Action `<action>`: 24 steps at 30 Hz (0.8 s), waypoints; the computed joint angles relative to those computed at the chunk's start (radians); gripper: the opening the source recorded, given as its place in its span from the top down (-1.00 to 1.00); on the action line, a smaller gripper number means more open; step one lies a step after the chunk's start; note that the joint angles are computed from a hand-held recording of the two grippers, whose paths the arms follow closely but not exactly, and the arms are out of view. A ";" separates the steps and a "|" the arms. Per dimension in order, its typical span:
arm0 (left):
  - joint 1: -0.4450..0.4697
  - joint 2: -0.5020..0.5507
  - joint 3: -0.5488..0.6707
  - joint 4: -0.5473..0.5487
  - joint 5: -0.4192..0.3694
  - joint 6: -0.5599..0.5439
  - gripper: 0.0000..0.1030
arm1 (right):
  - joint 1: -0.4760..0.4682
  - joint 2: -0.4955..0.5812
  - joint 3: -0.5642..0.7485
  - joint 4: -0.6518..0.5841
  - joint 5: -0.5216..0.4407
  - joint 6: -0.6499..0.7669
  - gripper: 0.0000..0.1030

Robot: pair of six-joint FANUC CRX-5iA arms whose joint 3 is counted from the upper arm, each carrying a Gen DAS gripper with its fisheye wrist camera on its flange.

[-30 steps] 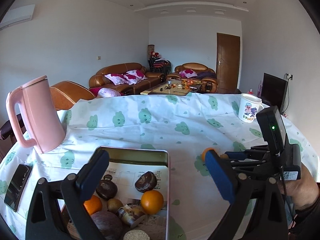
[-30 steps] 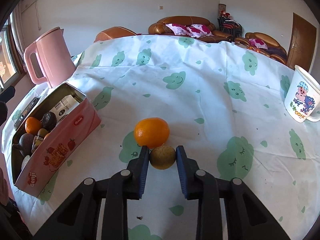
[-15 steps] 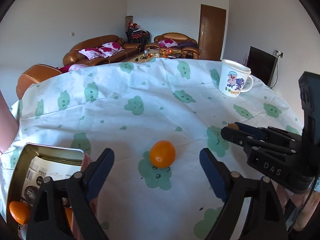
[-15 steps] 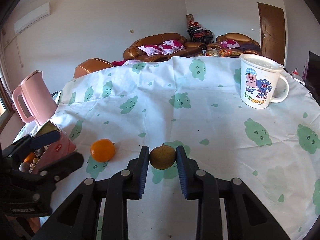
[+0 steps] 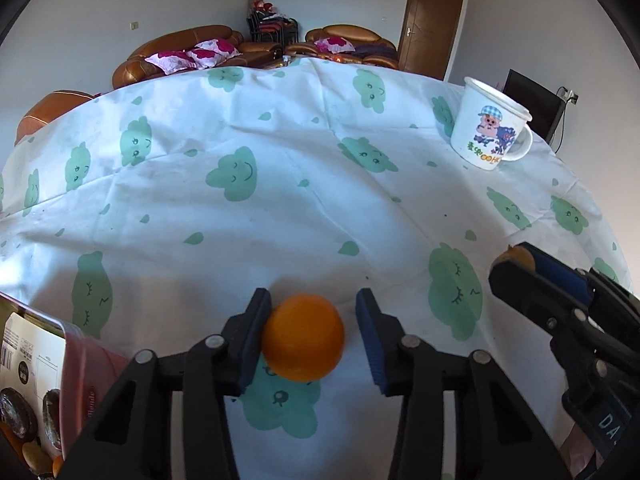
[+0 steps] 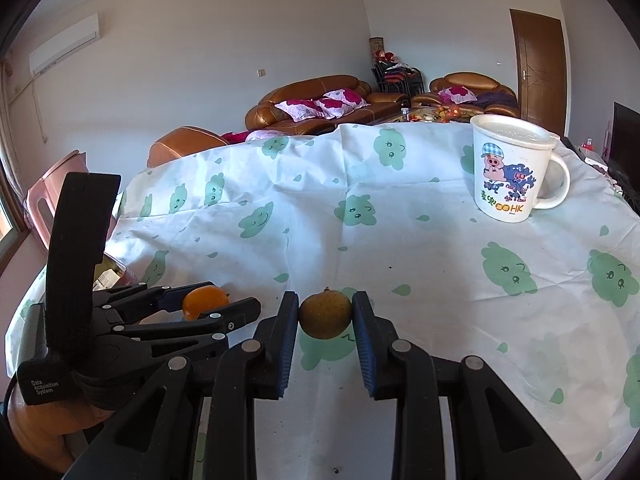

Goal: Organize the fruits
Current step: 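Grasp the last orange with the left tool while the right tool grasps a small brown fruit, then carry the orange with the left tool while the right tool carries the brown fruit to the tin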

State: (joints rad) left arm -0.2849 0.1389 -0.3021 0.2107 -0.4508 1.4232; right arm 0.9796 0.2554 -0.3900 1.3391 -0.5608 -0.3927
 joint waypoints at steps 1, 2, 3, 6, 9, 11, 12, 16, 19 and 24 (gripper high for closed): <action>0.005 -0.002 -0.013 0.034 0.009 -0.032 0.31 | -0.002 -0.002 -0.004 0.012 0.001 -0.008 0.43; 0.008 -0.007 -0.024 0.054 0.015 -0.048 0.31 | -0.004 -0.005 -0.010 0.029 0.004 -0.021 0.43; 0.011 -0.015 -0.039 0.074 0.026 -0.063 0.31 | -0.005 -0.007 -0.014 0.043 0.004 -0.033 0.43; 0.013 -0.045 -0.086 0.120 0.073 -0.106 0.31 | -0.007 -0.011 -0.021 0.071 0.000 -0.052 0.43; 0.012 -0.073 -0.123 0.138 0.119 -0.120 0.31 | -0.008 -0.016 -0.030 0.104 -0.005 -0.073 0.43; 0.012 -0.092 -0.150 0.156 0.151 -0.135 0.31 | -0.013 -0.022 -0.041 0.142 -0.002 -0.099 0.43; 0.011 -0.099 -0.160 0.163 0.166 -0.141 0.31 | -0.013 -0.025 -0.045 0.158 -0.004 -0.112 0.43; 0.007 -0.135 -0.214 0.210 0.234 -0.185 0.31 | -0.024 -0.034 -0.062 0.234 0.001 -0.165 0.43; 0.002 -0.162 -0.246 0.217 0.279 -0.194 0.31 | -0.032 -0.041 -0.073 0.290 0.002 -0.202 0.43; -0.045 -0.208 -0.354 0.454 0.410 -0.425 0.31 | -0.034 -0.050 -0.091 0.369 -0.020 -0.254 0.43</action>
State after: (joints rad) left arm -0.3300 -0.0693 -0.6563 0.6647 -0.0412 0.9985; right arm 0.9456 0.2057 -0.4809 1.7079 -0.5810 -0.6471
